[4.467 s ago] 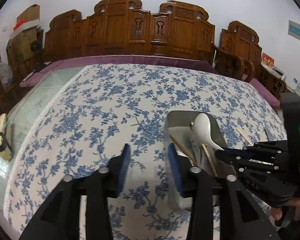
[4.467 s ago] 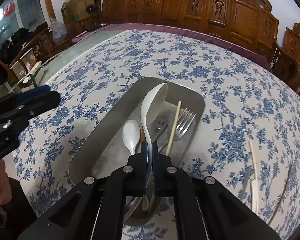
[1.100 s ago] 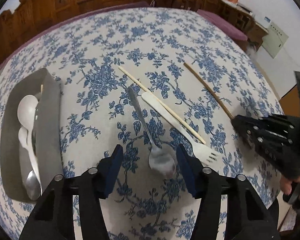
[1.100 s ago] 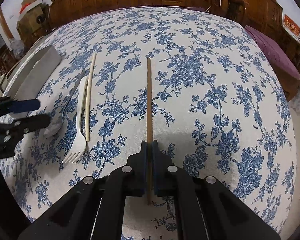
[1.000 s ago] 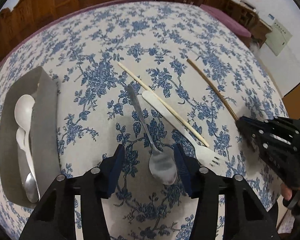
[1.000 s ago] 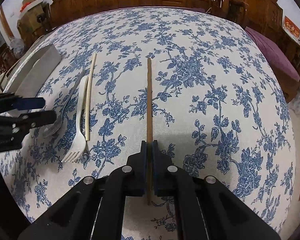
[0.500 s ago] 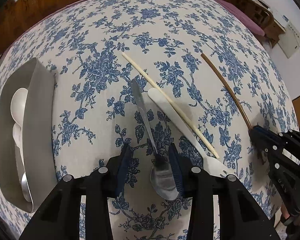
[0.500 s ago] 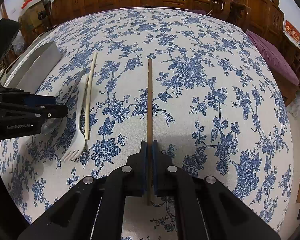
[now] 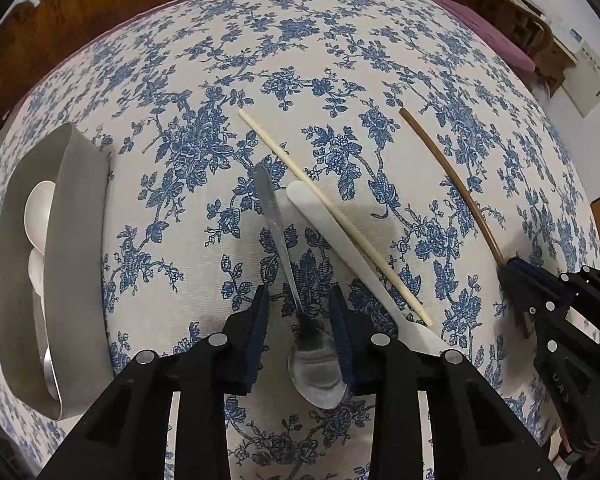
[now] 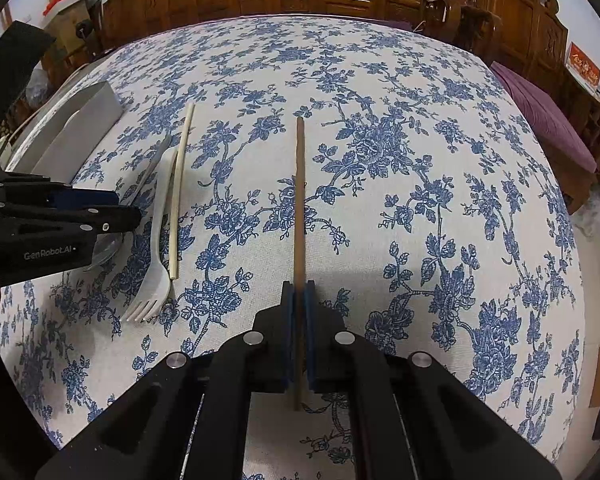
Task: Organize utensils
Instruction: 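Grasp a metal knife with the left gripper while the right holds the chopstick, then carry the knife and chopstick over the grey tray with both grippers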
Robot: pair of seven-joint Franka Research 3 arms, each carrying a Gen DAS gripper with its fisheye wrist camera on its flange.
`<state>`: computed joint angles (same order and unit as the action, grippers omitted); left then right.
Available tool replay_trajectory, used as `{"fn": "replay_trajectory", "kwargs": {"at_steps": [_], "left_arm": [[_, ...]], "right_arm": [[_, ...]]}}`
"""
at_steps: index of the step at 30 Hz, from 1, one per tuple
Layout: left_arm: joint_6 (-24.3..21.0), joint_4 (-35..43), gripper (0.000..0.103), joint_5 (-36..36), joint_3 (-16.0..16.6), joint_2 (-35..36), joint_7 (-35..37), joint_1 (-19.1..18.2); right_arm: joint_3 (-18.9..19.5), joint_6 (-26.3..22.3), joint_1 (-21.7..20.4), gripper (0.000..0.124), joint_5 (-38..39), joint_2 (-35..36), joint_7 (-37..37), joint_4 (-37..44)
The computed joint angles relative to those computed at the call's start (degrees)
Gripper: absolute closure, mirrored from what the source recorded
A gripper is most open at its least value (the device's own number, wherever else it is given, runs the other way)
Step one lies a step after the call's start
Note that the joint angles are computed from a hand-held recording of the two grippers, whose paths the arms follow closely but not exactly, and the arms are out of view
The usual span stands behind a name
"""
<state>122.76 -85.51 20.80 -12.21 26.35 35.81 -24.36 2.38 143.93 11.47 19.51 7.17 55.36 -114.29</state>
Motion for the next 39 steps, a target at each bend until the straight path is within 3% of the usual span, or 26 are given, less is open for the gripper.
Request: {"fn": "replay_trajectory", "kwargs": {"at_steps": [2, 4, 14, 26, 39], "left_arm": [[0.5, -0.7, 0.081, 0.2, 0.0, -0.4, 0.2, 0.1], [0.9, -1.9, 0.099, 0.4, 0.2, -1.2, -0.2, 0.3], [3.1, -5.8, 0.101, 2.4, -0.1, -3.6, 2.3, 0.7], [8.3, -11.6, 0.102, 4.4, -0.4, -8.4, 1.1, 1.6], [11.5, -20.8, 0.102, 8.3, -0.7, -19.8, -1.4, 4.3]], "right_arm": [[0.0, 0.0, 0.0, 0.117, 0.0, 0.0, 0.0, 0.0], [0.0, 0.0, 0.1, 0.117, -0.1, 0.0, 0.1, -0.1], [0.0, -0.1, 0.0, 0.117, -0.1, 0.1, 0.4, 0.2], [0.4, 1.2, -0.9, 0.118, 7.3, -1.5, -4.1, 0.2], [1.4, 0.1, 1.7, 0.118, 13.3, -6.0, -7.7, 0.7]]}}
